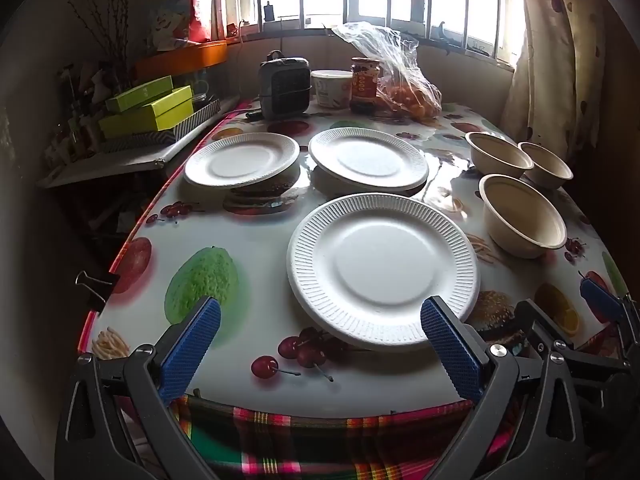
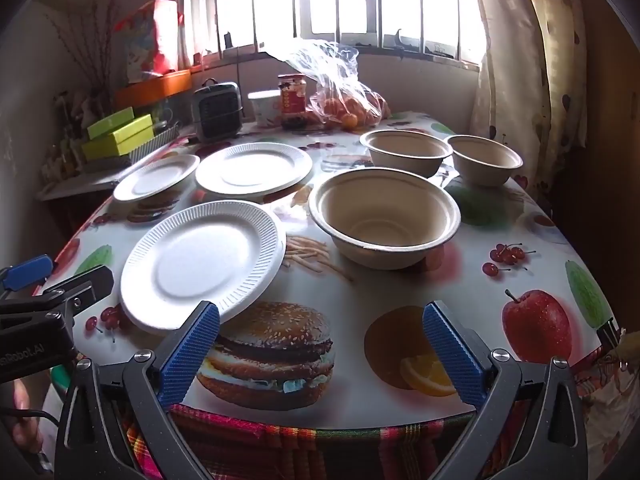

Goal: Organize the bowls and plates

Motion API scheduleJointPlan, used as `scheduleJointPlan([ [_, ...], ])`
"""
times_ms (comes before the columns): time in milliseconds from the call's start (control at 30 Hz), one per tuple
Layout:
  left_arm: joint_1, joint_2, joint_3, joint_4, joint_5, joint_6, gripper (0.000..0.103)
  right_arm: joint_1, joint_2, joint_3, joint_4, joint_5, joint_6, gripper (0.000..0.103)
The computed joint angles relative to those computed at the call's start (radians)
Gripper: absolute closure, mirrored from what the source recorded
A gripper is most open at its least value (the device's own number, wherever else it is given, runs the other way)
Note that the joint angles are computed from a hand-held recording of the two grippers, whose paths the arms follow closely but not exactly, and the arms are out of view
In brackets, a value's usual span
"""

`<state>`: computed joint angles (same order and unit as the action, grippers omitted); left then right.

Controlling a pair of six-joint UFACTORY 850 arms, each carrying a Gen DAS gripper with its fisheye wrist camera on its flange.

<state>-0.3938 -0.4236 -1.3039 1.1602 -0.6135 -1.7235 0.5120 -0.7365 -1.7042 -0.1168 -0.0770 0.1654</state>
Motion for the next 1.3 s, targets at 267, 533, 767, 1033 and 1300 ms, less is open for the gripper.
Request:
scheduleJointPlan([
  [267,-0.004,0.003,0.002,0.008,-0.008,-0.006,0.002,0.001,0.000,-0.002,-0.002,-0.008,0.002,0.000],
  [533,-0.004,0.003,0.002,0.013,-0.009,-0.013,0.002,0.000,-0.001,-0.004,0.028,-0.008,-0.028,0.000],
  [767,0.003,-0.003,-0.008,0.002,-0.001,0.003,0.002,0.000,-0.001,-0.005,0.021,-0.009,-0.021,0.000],
  [1033,0.002,-0.003,-0.008,0.003,-0.002,0.000,0.002,0.000,-0.001,-0.005,0.031,-0.010,-0.031,0.000],
  [1300,0.002,-0.003,-0.008,0.000,-0.003,0.002,0.002,0.001,-0.001,-0.005,0.021,-0.010,-0.022,0.000],
])
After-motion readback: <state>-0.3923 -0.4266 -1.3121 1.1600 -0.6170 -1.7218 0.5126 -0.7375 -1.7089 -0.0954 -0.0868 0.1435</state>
